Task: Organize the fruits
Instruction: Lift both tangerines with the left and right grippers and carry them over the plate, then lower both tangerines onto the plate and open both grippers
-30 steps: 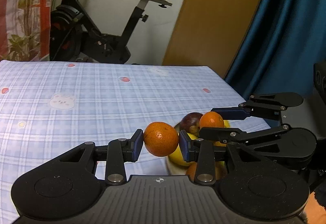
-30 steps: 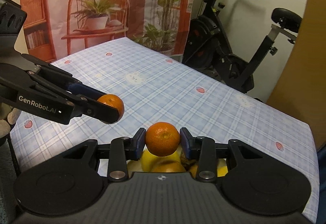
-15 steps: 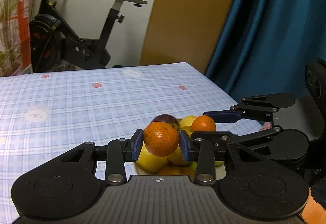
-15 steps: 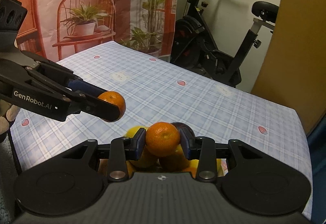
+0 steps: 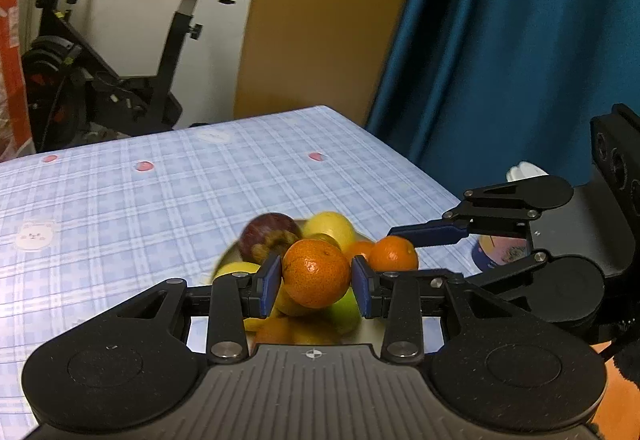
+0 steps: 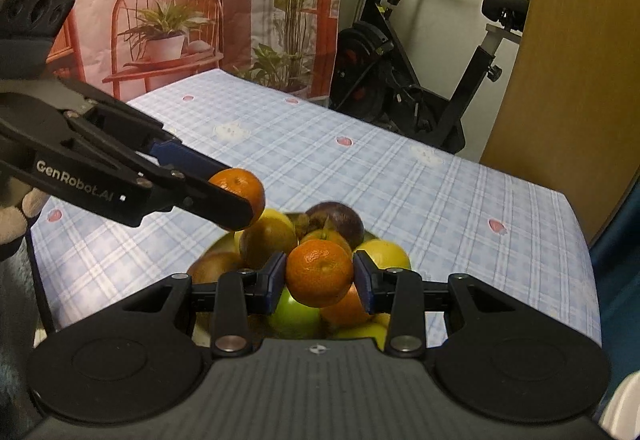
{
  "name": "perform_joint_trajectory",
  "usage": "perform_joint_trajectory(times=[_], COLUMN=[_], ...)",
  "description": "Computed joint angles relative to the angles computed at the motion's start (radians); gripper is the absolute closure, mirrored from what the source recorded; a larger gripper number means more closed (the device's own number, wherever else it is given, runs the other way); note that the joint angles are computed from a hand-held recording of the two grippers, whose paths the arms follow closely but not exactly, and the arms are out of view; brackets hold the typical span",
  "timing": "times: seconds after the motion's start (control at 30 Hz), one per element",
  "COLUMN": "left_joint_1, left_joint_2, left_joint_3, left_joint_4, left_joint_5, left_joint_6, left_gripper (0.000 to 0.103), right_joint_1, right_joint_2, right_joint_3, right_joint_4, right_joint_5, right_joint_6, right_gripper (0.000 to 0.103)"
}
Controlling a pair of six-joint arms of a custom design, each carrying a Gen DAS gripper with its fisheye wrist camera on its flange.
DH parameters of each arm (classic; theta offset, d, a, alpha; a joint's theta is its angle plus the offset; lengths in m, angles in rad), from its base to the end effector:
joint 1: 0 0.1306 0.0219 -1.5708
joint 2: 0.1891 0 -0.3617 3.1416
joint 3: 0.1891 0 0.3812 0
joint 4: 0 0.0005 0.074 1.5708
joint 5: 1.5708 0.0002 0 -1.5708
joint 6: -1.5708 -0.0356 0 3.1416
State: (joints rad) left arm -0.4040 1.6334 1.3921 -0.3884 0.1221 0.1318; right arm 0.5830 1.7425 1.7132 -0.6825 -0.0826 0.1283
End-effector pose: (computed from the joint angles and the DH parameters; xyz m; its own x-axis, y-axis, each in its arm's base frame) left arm 0.5226 -0.2287 0.3253 -0.6000 0.1146 -0.7918 0.4054 0.8968 -0.1773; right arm 0.5107 0.3397 0.3862 -0.4640 -0.4587 -0.7579 -0.6656 0.7450 -0.0434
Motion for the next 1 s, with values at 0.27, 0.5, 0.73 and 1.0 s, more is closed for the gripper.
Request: perform_joint_trajectory(times=[0.27,0.5,0.73,1.0], left_joint_1=[-0.032,-0.053,-0.050,-0.052], left_joint_2=[0.014,0.033,0.051,0.057], left_joint_3=[0.008,0.016,0.031,0.034], left_joint_4=[-0.021,-0.069,-0.109,-0.113], left_joint_5=[0.012,0.028,0.034,0.026], left_joint_6=[-0.062,-0.113,-0.114,-0.103], left_gripper=[0.063,0.063,0.063,0.063], right_joint_1=[-0.002,-0.022,-0.040,-0.032], right_joint_2=[-0.034,-0.033,0.000,0.009], right_joint_3=[-0.061,-0.069,-0.030,-0.011], right_joint_4=[-0.036,-0.071,-0.126,-0.146], right_joint_5=[0.003,-0.024,-0.072,-0.061], right_joint_6=[-0.003,-0.022,-0.051,-0.029], right_gripper=[0.064,0.064,0.064,0.064])
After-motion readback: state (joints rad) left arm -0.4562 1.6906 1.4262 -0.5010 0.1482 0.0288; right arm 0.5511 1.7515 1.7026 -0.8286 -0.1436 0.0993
